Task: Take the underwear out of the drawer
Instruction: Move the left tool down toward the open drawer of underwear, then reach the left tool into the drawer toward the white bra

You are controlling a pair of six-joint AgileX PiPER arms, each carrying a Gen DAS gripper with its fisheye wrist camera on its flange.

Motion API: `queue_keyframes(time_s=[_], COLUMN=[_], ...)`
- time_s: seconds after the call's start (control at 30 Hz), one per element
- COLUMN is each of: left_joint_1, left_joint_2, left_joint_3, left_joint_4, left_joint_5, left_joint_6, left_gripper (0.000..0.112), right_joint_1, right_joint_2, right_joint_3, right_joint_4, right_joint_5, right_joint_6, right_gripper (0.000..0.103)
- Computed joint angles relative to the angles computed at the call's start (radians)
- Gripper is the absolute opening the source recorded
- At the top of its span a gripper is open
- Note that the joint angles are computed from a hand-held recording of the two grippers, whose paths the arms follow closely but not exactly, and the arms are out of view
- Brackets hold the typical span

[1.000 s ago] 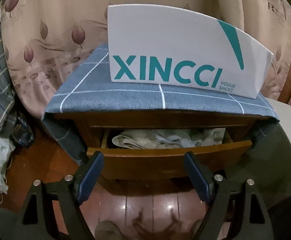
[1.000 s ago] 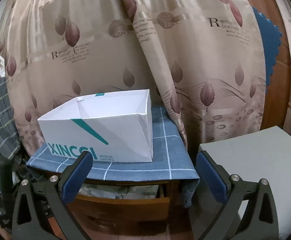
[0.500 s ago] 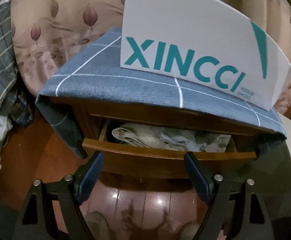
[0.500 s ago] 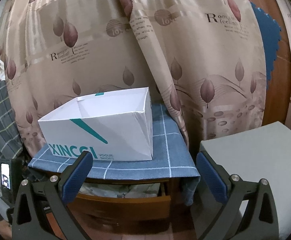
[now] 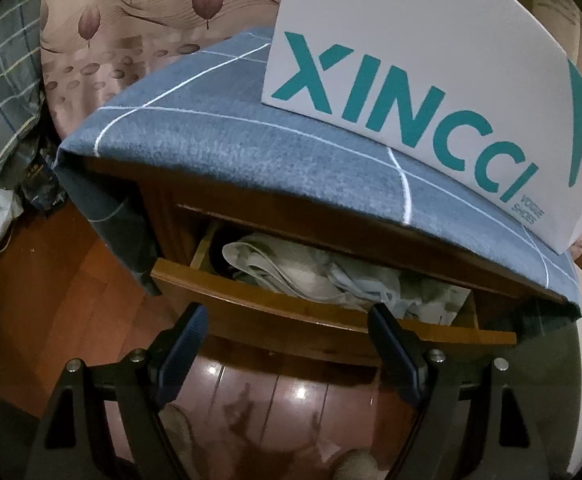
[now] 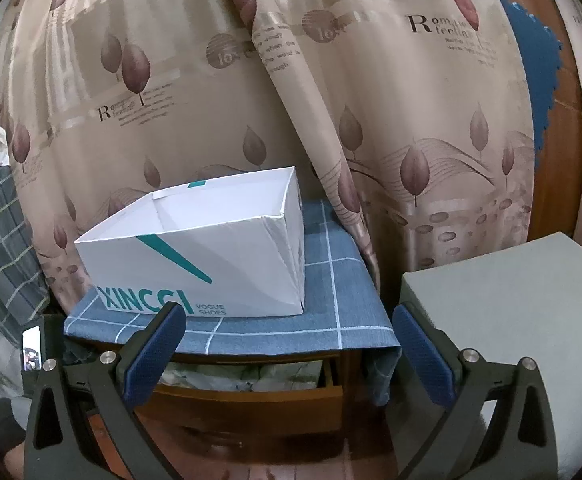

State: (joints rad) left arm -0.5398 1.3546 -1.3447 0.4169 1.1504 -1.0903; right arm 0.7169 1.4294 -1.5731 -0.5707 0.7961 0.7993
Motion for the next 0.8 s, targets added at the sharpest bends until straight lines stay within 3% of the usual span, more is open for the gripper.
queue_keyframes(time_s=[0.37, 0.8], left_joint_1=[0.054, 0.175], left_joint_2=[0.042, 0.061], left_joint_3=[-0.005, 0.105], left_joint_4=[-0.062, -0.194], left_joint_5=[-0.044, -0.208], left_joint_6=[-0.02, -0.107], left_gripper=[0.084, 0.084], right_joint_1=[-0.021, -0.075], right_joint_2=[-0.004, -0.027], right_joint_3=[0.008, 0.038], right_joint_4=[0.05, 0.142], right_joint_5=[-0.014, -0.054], right_joint_6=[-0.031, -0.068], right_gripper=[0.103, 0.103])
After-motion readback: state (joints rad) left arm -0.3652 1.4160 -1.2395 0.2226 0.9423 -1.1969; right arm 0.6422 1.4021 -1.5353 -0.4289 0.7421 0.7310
